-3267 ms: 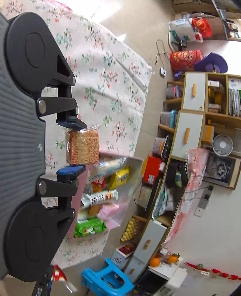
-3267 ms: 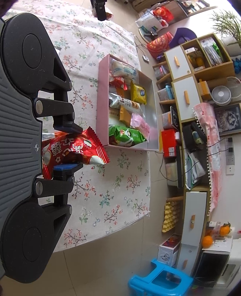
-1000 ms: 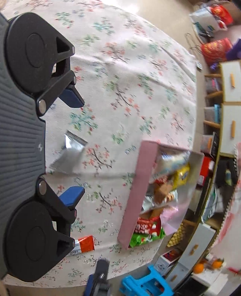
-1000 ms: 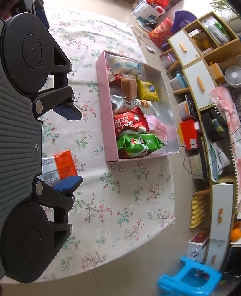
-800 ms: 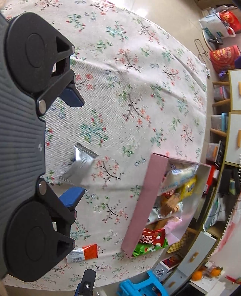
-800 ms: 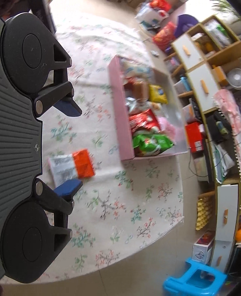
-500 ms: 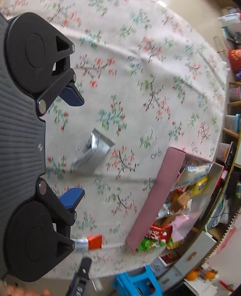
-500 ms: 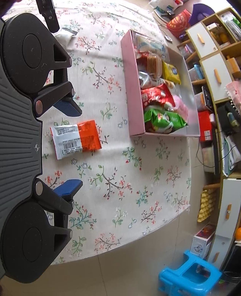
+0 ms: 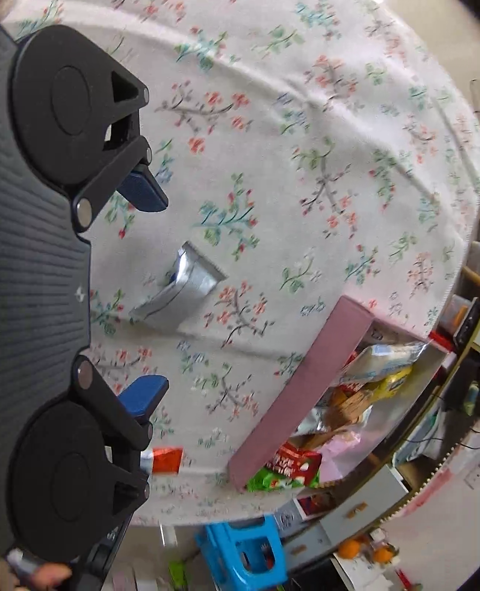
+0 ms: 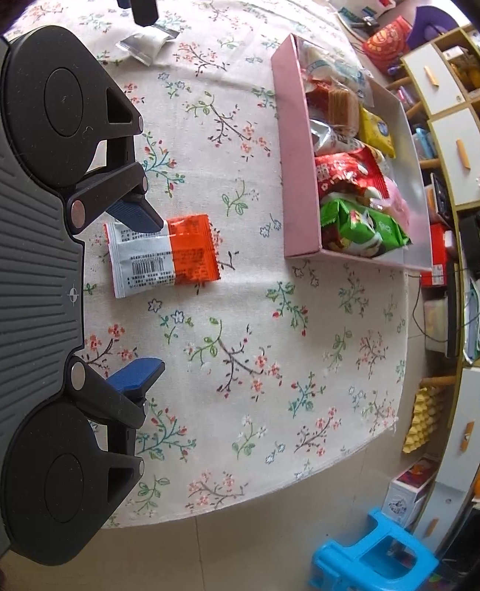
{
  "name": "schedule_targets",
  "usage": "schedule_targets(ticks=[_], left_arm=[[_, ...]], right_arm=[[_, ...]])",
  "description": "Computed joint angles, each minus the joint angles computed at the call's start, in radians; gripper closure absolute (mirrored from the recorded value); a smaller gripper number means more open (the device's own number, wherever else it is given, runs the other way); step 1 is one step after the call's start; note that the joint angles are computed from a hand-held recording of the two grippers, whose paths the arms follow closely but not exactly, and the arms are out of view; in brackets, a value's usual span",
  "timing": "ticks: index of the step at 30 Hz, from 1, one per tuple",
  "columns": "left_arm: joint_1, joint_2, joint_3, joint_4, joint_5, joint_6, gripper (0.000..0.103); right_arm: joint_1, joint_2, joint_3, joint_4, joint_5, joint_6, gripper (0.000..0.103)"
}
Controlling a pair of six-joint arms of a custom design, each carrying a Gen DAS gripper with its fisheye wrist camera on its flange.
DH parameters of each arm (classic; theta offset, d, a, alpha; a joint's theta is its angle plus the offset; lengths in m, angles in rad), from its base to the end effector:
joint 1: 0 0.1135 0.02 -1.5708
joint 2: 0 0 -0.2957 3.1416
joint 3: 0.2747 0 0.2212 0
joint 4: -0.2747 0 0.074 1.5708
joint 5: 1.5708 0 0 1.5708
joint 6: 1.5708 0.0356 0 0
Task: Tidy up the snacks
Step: 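Withdraw both open grippers toward the silver and orange-and-white packets, then grasp the silver packet with left gripper while right grasps the orange-and-white packet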
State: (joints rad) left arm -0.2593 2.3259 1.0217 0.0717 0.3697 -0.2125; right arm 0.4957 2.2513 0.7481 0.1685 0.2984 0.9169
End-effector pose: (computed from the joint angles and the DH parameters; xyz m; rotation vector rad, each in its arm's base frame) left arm 0.3565 -0.1079 0.0381 0.1568 2.8308 -0.6283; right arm 0.2738 0.1361 0.0299 0.6270 2.6968 -0.1035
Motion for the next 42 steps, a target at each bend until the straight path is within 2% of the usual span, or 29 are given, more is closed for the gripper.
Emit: schedule_targets(ticks=[2, 7, 14, 18, 24, 26, 36, 40, 42], left_arm=[[-0.009, 0.001, -0.010, 0.012, 0.013, 0.016, 0.018], [-0.061, 0.025, -0.011, 0.039, -0.061, 0.037, 0.028], [-0.126, 0.044, -0.006, 0.091, -0.152, 0.075, 0.029], [-0.154, 0.048, -0.009, 0.126, -0.214, 0.101, 0.043], [-0.159, 0.048, -0.004, 0.133, -0.230, 0.120, 0.065], [-0.161, 0.046, -0.007, 0.138, -0.240, 0.125, 0.066], [-0.170, 0.038, -0.025, 0.168, -0.241, 0.151, 0.086], [-0.168, 0.025, -0.041, 0.188, -0.227, 0.154, 0.089], [-0.166, 0.021, -0.045, 0.193, -0.217, 0.153, 0.089]], right_arm=[[0.002, 0.007, 0.013, 0.000, -0.004, -0.010, 0.027], [0.011, 0.031, 0.057, -0.023, 0.001, -0.039, 0.027], [0.005, 0.050, 0.057, 0.005, -0.002, -0.072, 0.028], [0.002, 0.067, 0.061, 0.013, -0.007, -0.093, 0.028], [-0.007, 0.073, 0.053, 0.044, -0.011, -0.117, 0.029], [-0.006, 0.074, 0.055, 0.047, -0.010, -0.122, 0.029], [-0.015, 0.079, 0.046, 0.082, -0.023, -0.130, 0.030], [-0.016, 0.082, 0.043, 0.093, -0.026, -0.134, 0.031], [-0.018, 0.087, 0.047, 0.093, -0.030, -0.135, 0.035]])
